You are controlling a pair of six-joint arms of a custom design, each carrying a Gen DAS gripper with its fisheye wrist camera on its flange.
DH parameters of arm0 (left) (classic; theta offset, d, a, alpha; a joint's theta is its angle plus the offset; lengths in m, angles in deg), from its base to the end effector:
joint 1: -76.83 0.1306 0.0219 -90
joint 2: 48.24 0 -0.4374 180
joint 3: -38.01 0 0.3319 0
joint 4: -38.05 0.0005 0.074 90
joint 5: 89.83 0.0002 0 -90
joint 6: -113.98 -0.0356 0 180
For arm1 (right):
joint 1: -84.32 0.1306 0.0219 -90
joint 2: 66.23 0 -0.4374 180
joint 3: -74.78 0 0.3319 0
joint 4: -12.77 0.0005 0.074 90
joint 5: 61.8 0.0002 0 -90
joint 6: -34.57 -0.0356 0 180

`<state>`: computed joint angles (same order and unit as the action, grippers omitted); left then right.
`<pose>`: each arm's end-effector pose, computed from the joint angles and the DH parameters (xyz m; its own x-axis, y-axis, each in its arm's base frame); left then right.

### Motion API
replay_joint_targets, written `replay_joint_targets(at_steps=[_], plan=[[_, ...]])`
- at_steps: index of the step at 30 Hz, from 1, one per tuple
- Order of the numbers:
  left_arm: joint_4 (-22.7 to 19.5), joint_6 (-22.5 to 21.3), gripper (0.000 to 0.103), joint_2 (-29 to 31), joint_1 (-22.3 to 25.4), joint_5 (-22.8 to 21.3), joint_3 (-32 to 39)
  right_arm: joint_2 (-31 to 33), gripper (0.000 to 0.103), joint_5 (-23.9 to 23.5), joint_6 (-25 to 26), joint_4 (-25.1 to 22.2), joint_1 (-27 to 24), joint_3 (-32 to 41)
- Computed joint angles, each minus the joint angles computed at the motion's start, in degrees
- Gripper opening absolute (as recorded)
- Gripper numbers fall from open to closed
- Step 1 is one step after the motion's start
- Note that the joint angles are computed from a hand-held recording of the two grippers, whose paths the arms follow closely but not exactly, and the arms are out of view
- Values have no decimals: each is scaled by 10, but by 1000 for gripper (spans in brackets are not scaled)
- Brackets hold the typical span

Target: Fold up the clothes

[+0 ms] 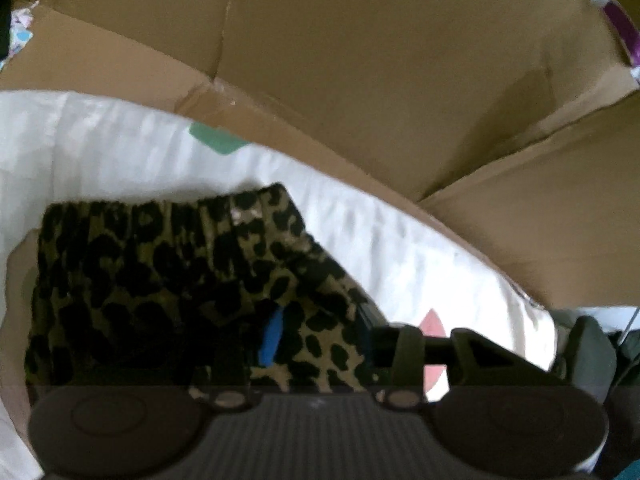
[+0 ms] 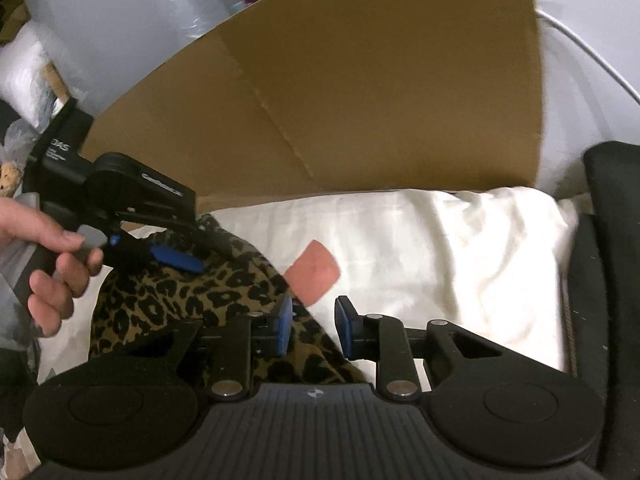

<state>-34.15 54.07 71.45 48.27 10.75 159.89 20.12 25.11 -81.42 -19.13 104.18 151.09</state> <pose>0.5300 -0.2965 0.4208 -0.9774 -0.0291 -0.2093 0.0405 0.9463 -0.3207 0.3778 0.1380 0.4359 -0.7302 0.2015 -0.6528 -0.0634 0.9314 0.3583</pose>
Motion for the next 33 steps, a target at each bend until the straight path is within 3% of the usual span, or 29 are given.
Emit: replay_joint_targets(at_steps=[7, 11, 14, 17, 20, 22, 24, 27, 33], plan=[[6, 4, 44, 0, 0, -2, -15, 24, 30, 5, 32, -14, 15, 13], [41, 27, 42, -9, 0, -7, -44, 32, 30, 3, 54, -24, 18, 14], [60, 57, 31, -16, 2, -16, -63, 38, 31, 8, 68, -32, 21, 15], [51, 70, 14, -15, 4, -21, -60, 41, 30, 11, 78, -36, 25, 16], [50, 80, 8, -18, 9, -11, -63, 40, 30, 2, 84, -36, 23, 15], [46, 82, 4, -20, 11, -5, -60, 38, 27, -2, 86, -33, 21, 13], [35, 77, 2, -21, 12, -4, -49, 33, 12, -3, 92, -31, 20, 11], [20, 70, 1, -21, 13, -2, -29, 23, 4, -3, 96, -24, 19, 5], [10, 61, 1, -16, 7, -2, 9, 10, 1, 2, 84, -14, 19, -3]])
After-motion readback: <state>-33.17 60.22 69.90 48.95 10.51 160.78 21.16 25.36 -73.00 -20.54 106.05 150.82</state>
